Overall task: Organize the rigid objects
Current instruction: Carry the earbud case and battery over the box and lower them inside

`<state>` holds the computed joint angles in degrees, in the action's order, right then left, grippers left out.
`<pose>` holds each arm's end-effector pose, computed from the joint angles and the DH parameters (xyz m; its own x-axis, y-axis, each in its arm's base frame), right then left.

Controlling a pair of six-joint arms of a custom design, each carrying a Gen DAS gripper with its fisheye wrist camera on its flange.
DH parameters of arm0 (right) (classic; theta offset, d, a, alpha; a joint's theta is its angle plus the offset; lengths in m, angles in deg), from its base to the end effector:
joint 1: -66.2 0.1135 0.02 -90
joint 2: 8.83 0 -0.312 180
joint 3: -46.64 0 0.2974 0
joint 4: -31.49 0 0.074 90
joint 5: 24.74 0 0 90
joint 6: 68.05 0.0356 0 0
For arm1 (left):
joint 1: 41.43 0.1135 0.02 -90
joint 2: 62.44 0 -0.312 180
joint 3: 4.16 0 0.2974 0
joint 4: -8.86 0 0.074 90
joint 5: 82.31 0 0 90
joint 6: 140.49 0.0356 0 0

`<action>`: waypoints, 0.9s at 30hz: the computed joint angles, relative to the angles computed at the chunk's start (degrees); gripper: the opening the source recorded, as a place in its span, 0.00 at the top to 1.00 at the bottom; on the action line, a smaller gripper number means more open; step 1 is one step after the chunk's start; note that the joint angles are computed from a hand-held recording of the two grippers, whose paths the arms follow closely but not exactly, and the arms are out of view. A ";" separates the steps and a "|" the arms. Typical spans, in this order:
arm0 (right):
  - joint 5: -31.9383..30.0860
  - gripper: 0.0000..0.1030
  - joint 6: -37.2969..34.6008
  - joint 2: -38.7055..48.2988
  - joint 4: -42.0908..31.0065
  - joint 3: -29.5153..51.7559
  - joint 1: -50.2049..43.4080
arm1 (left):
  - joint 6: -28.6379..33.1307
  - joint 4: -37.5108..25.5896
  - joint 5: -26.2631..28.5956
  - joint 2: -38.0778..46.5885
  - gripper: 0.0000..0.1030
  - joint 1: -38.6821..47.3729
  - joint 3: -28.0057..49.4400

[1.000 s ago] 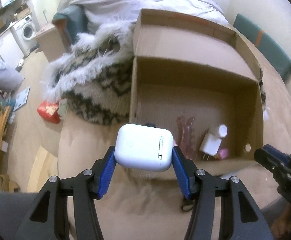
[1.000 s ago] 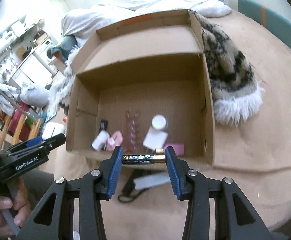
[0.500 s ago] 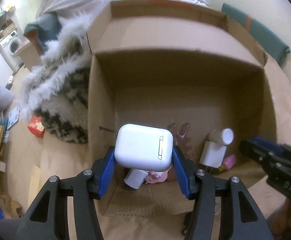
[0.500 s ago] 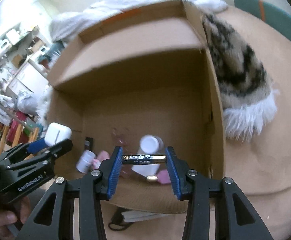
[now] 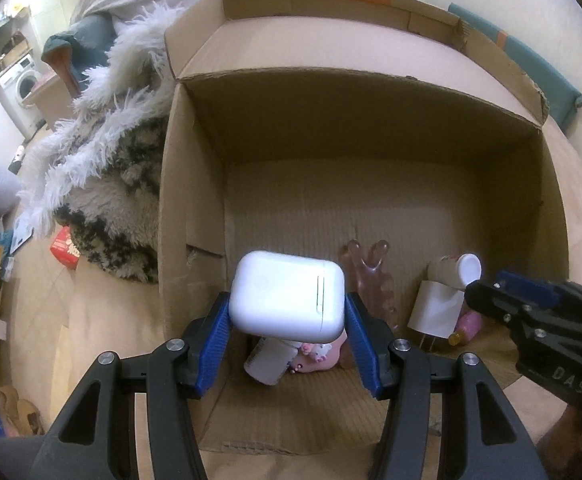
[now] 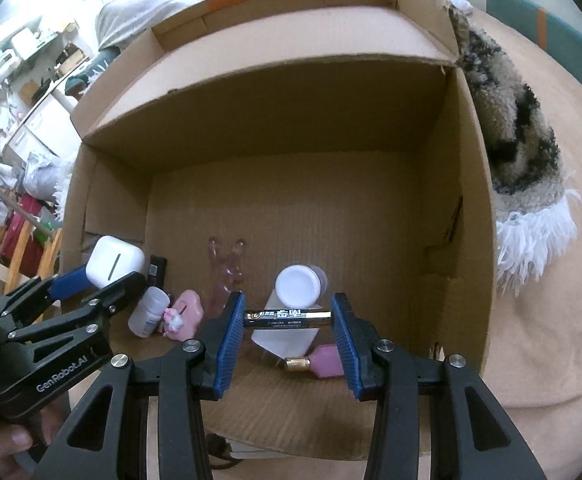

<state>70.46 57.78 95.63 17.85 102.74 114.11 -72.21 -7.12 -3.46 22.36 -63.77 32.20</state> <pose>0.2349 0.2553 0.0967 -0.8958 -0.1220 -0.4275 -0.2296 0.9504 0.2099 0.2210 -0.0834 0.1034 -0.8845 -0.0291 -0.4657 -0.0340 0.9994 0.0023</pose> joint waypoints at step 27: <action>-2.40 0.56 0.71 3.22 -0.90 1.65 -1.96 | -2.60 -0.82 -0.82 1.09 0.49 -2.52 0.21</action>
